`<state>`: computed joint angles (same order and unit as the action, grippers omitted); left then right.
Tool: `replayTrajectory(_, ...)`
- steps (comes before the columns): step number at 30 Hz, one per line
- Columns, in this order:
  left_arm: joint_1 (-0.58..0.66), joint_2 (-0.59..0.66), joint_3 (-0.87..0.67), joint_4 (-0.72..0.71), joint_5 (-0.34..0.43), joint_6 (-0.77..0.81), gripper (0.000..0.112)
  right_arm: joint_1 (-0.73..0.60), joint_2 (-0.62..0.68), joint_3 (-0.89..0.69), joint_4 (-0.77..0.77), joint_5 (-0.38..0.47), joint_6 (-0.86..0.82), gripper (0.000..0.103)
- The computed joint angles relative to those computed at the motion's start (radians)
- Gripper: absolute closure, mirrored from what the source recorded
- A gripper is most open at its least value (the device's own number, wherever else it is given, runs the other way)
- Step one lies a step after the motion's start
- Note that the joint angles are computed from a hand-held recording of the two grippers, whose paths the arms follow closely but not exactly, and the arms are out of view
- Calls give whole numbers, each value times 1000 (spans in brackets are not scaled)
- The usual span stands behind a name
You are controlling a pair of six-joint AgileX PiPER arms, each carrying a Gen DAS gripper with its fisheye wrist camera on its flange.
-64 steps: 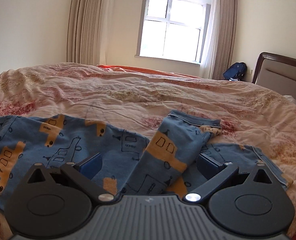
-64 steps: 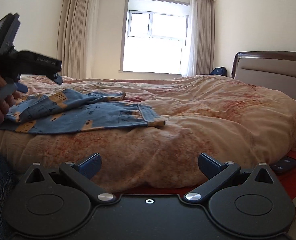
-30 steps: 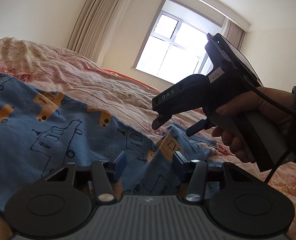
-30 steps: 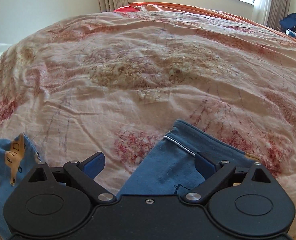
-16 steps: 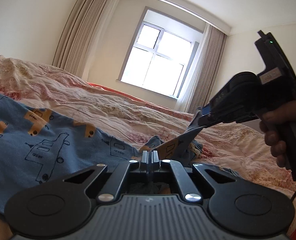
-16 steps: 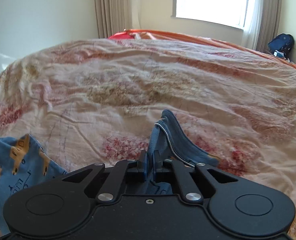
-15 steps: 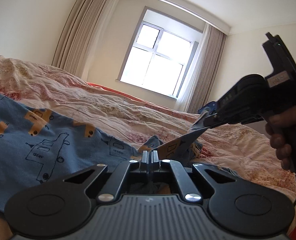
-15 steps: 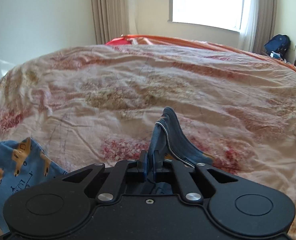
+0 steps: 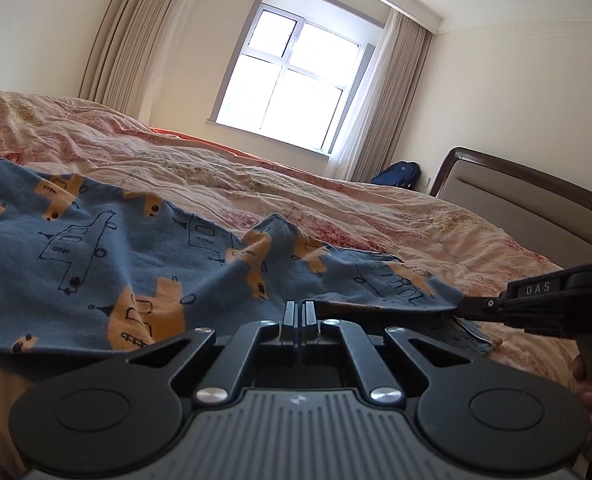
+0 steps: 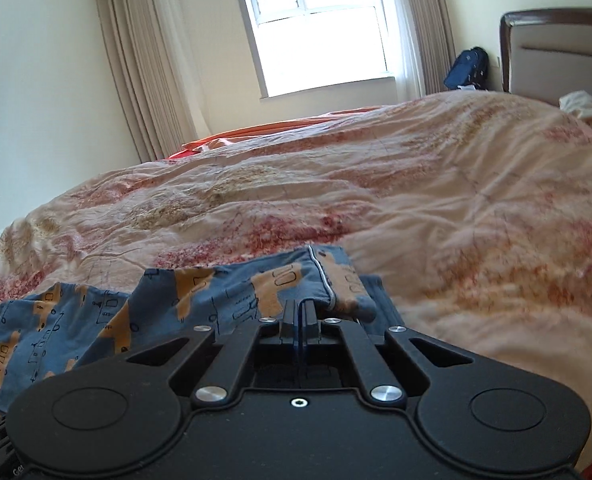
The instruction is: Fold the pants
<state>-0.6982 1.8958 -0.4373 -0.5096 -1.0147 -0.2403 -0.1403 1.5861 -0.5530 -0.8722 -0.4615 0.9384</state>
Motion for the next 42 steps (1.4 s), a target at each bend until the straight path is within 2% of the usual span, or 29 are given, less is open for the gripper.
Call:
replayTrajectory(3, 3, 6, -9, -2, 14, 3, 112, -72, 64, 20, -95, -106, 95, 103)
replayTrajectory(6, -1, 7, -14, -13, 24, 13, 112, -125, 120, 29, -138, -204, 136, 89)
replayTrajectory(11, -28, -8, -28, -79, 49, 72, 112, -189, 205, 42, -109, -385, 171, 55)
replayTrajectory(14, -48, -38, -37, -127, 91, 139, 112, -227, 271, 17, -123, -473, 246, 51)
replayTrajectory(16, -69, -56, -45, -175, 111, 208, 112, -246, 306, -4, -133, -506, 289, 51)
replayTrajectory(21, -82, -105, -52, -230, 156, 302, 112, -265, 339, -49, -122, -521, 379, 51)
replayTrajectory(24, -94, -120, -59, -270, 177, 352, 112, -239, 321, -72, -94, -442, 404, 55)
replayTrajectory(25, -101, -125, -57, -280, 180, 365, 112, -227, 315, -77, -77, -412, 398, 63)
replayTrajectory(26, -107, -129, -56, -286, 182, 375, 112, -211, 303, -82, -58, -370, 383, 80)
replayTrajectory(27, -117, -133, -52, -298, 177, 391, 112, -197, 291, -79, -29, -334, 348, 89)
replayTrajectory(28, -129, -135, -52, -315, 171, 415, 112, -202, 285, -70, -16, -339, 316, 96)
replayTrajectory(34, -194, -127, -59, -400, 154, 545, 112, -318, 231, 85, 5, -478, 89, 97)
replayTrajectory(39, -192, -105, -78, -424, 216, 574, 112, -370, 224, 167, 27, -512, -43, 97)
replayTrajectory(42, -183, -114, -67, -401, 225, 554, 112, -359, 256, 189, 82, -540, -108, 97)
